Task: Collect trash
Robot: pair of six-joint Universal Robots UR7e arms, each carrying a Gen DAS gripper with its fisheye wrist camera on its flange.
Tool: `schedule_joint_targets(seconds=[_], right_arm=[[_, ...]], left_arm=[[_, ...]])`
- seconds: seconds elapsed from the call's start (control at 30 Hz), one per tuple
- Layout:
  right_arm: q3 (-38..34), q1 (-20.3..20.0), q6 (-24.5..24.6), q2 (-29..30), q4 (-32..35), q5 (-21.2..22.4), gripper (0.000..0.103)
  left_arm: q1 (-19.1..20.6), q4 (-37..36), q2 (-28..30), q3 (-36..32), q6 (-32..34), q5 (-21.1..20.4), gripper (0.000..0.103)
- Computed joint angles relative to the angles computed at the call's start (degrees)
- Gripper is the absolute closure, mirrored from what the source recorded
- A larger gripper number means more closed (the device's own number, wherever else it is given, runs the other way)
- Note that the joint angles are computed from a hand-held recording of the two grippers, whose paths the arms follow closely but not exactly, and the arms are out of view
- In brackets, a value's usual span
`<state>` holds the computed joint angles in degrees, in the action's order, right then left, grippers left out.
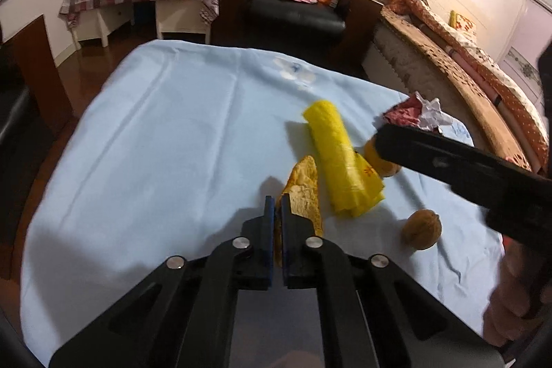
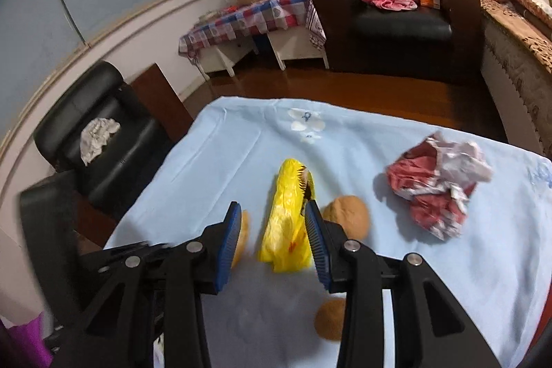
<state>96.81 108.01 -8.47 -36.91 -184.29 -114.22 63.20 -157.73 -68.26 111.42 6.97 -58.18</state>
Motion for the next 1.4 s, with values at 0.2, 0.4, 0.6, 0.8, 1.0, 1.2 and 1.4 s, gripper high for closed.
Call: schedule_joint_targets(seconds=[0.2,0.4,0.6,0.8,1.0,1.2,1.4], right_arm=[[-8.34,1.33,-0.49,6.42,5.53,-6.91,0.073],[-8.87,1.42,-0.19,7.18,6.50,-6.27,0.096],[-1.01,2.07,1.30,1.43,2.73,-2.82,0.096],[9.83,2.61,3.29,-6.60,-4.11,-2.62,0.096],[19.12,3.16,5.10,-14.32,-10.92,-5.49,0.096],[26.54,2.73,6.84,-20.89,-15.79,-9.14,0.096],[32.57,1.51,7.67,-26.05,-20.20,-12.19,0.096]], left_arm=[[0.69,2.36,-2.86,0.61,-1.90,1.07,0.101],[0.96,4.48,-4.73,1.01,-3.97,0.59,0.101],[-0.34,4.88,-6.10,1.73,-5.08,0.35,0.101],[-3.10,4.30,-7.74,3.32,-5.04,-0.10,0.101],[-7.15,4.23,-7.96,5.31,-5.19,-1.11,0.101],[-12.09,3.55,-6.08,6.80,-4.94,-1.85,0.101],[-17.06,2.01,-2.44,7.29,-5.26,-1.54,0.101]])
